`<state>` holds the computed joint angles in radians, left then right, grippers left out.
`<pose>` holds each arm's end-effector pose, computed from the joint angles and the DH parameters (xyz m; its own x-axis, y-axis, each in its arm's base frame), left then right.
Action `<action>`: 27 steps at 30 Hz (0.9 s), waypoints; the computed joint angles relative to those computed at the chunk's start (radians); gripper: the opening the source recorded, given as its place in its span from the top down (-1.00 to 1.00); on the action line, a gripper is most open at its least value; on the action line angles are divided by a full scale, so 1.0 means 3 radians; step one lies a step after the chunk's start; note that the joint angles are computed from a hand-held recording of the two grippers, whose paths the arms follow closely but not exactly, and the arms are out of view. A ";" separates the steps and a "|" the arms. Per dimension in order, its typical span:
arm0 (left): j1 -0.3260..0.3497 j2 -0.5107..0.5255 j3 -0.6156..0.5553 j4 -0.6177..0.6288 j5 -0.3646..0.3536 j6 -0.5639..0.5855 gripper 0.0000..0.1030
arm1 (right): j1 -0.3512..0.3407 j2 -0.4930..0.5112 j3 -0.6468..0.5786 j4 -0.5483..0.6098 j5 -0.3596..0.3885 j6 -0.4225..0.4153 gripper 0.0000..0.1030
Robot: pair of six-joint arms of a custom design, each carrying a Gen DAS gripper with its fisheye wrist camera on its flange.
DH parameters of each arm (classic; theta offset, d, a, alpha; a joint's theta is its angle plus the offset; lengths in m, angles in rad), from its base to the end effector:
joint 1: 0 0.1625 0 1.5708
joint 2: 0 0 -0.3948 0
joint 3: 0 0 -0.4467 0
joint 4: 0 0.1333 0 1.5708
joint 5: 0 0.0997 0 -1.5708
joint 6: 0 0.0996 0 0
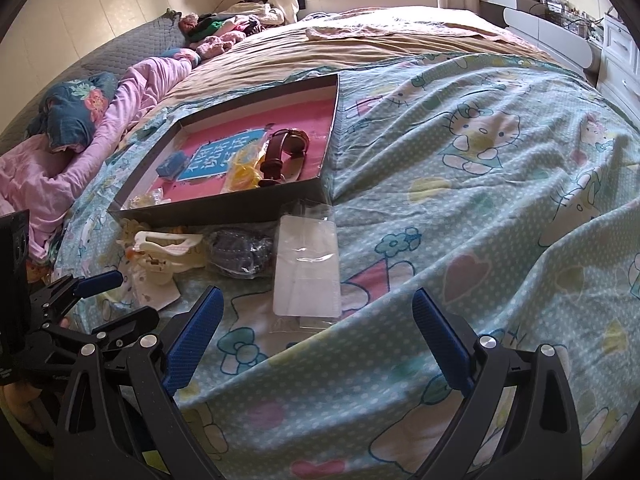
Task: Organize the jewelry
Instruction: 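Grasp the clear plastic packet with the right gripper while the left gripper grasps the clear earring bag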
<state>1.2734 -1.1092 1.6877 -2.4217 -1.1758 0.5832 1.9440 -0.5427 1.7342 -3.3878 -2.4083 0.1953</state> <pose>-0.0324 -0.6915 0.2100 -0.6065 0.6502 -0.4575 0.7383 0.6742 -0.0205 0.2825 -0.5588 -0.0442 -0.8243 0.3045 0.4772 -0.1382 0.7093 -0.6913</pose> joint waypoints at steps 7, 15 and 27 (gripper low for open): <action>0.0002 0.0102 -0.0020 -0.0122 0.0070 0.0036 -0.81 | -0.0049 0.0017 -0.0033 0.0077 0.0025 -0.0016 -0.82; 0.0008 0.0124 -0.0016 -0.0196 0.0087 0.0127 -0.53 | -0.0121 0.0082 -0.0162 0.0210 0.0004 -0.0133 -0.49; 0.0043 0.0069 -0.0064 -0.0016 -0.0018 0.0076 -0.30 | -0.0180 0.0221 -0.0398 0.0310 -0.0053 -0.0429 -0.19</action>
